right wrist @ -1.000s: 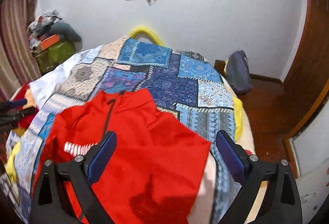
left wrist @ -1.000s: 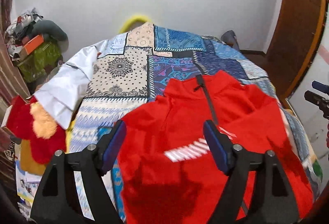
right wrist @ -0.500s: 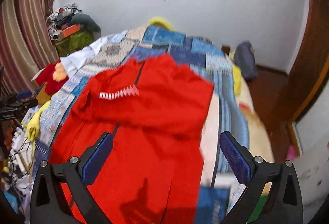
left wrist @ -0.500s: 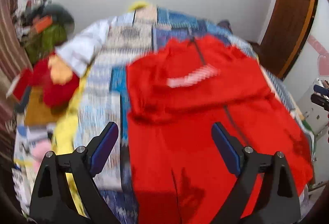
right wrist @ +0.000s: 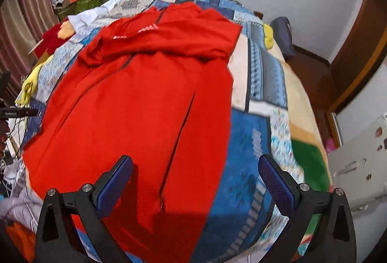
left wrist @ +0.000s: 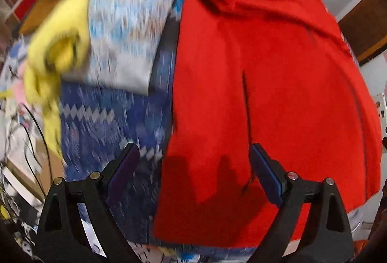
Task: Fold large clothes
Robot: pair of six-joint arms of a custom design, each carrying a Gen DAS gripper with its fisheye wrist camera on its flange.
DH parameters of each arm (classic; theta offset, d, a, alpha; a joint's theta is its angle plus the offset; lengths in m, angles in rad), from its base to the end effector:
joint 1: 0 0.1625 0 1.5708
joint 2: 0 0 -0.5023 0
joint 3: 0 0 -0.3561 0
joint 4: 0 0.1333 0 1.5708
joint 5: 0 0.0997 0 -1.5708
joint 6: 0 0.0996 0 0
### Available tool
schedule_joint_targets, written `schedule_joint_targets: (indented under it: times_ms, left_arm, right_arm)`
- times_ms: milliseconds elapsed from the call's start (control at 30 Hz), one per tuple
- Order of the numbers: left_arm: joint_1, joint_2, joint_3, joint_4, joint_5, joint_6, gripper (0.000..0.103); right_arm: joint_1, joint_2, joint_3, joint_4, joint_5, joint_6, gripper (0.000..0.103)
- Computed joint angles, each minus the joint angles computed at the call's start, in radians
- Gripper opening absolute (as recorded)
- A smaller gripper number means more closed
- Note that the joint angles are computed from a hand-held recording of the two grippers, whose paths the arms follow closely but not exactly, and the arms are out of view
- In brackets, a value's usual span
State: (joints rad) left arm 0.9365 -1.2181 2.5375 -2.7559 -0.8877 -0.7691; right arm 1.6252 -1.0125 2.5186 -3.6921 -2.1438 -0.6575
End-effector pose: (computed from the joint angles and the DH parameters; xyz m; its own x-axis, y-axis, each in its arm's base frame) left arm -0.0497 -0.3986 0.1991 -0.8214 -0.1760 -0.5426 0.0223 0.9406 -0.3388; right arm 0.1020 -0.4139 0.2224 -0.6504 -0.2872 0.7032 -0.5583 0.8085 -0.1862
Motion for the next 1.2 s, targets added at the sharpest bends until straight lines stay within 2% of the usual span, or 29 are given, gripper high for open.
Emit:
schedule_joint_targets:
  times_ms: [67,133,233,300,333,400,467,500,533,567,600,700,900,1033,1133,1200]
  left_arm:
    - [0.021,0.015,0.021,-0.026,-0.037,-0.011,0.092]
    - [0.044,0.031,0.035,-0.056,-0.071,-0.009,0.092]
    - [0.084,0.064,0.059,-0.169,-0.143,0.053,0.091]
    - [0.100,0.080,0.078,-0.247,-0.164,0.050,0.086]
    - [0.112,0.090,0.087,-0.299,-0.187,0.052,0.078]
    - [0.133,0.104,0.100,-0.378,-0.238,0.058,0.063]
    - [0.137,0.114,0.106,-0.418,-0.261,0.058,0.050]
    - [0.134,0.116,0.105,-0.420,-0.269,0.058,0.034]
    - [0.128,0.116,0.100,-0.410,-0.274,0.052,0.014]
    - [0.126,0.116,0.094,-0.405,-0.284,0.054,0.007]
    - [0.115,0.126,0.084,-0.401,-0.285,0.050,0.007]
    - [0.054,0.113,0.056,-0.334,-0.234,0.052,0.005]
    - [-0.063,0.049,-0.015,-0.278,-0.127,0.104,0.005]
    - [-0.092,0.043,-0.115,-0.249,-0.078,0.165,0.005]
    - [-0.102,0.036,-0.183,-0.237,-0.013,0.242,0.005]
    - [-0.088,0.052,-0.240,-0.244,0.004,0.287,0.005]
  right_arm:
    - [-0.011,-0.010,0.017,0.021,0.016,0.024,0.098]
    - [-0.020,-0.021,0.026,0.063,0.033,0.053,0.087]
    - [-0.066,-0.071,0.035,0.161,0.136,0.113,0.075]
    - [-0.084,-0.077,0.038,0.166,0.169,0.130,0.069]
    - [-0.090,-0.080,0.039,0.169,0.188,0.131,0.066]
    - [-0.091,-0.081,0.041,0.172,0.211,0.139,0.052]
    - [-0.086,-0.071,0.042,0.159,0.222,0.145,0.041]
    - [-0.083,-0.067,0.041,0.158,0.227,0.153,0.034]
    - [-0.079,-0.064,0.037,0.158,0.229,0.159,0.030]
    - [-0.076,-0.059,0.033,0.157,0.233,0.168,0.021]
    - [-0.071,-0.059,0.026,0.167,0.236,0.170,0.013]
    - [-0.050,-0.057,0.004,0.190,0.233,0.154,0.011]
    - [-0.009,-0.064,-0.075,0.251,0.252,0.124,0.010]
    - [0.011,-0.057,-0.146,0.278,0.273,0.116,0.010]
    - [0.033,-0.032,-0.207,0.274,0.261,0.109,0.010]
    - [0.046,-0.011,-0.260,0.279,0.252,0.103,0.010]
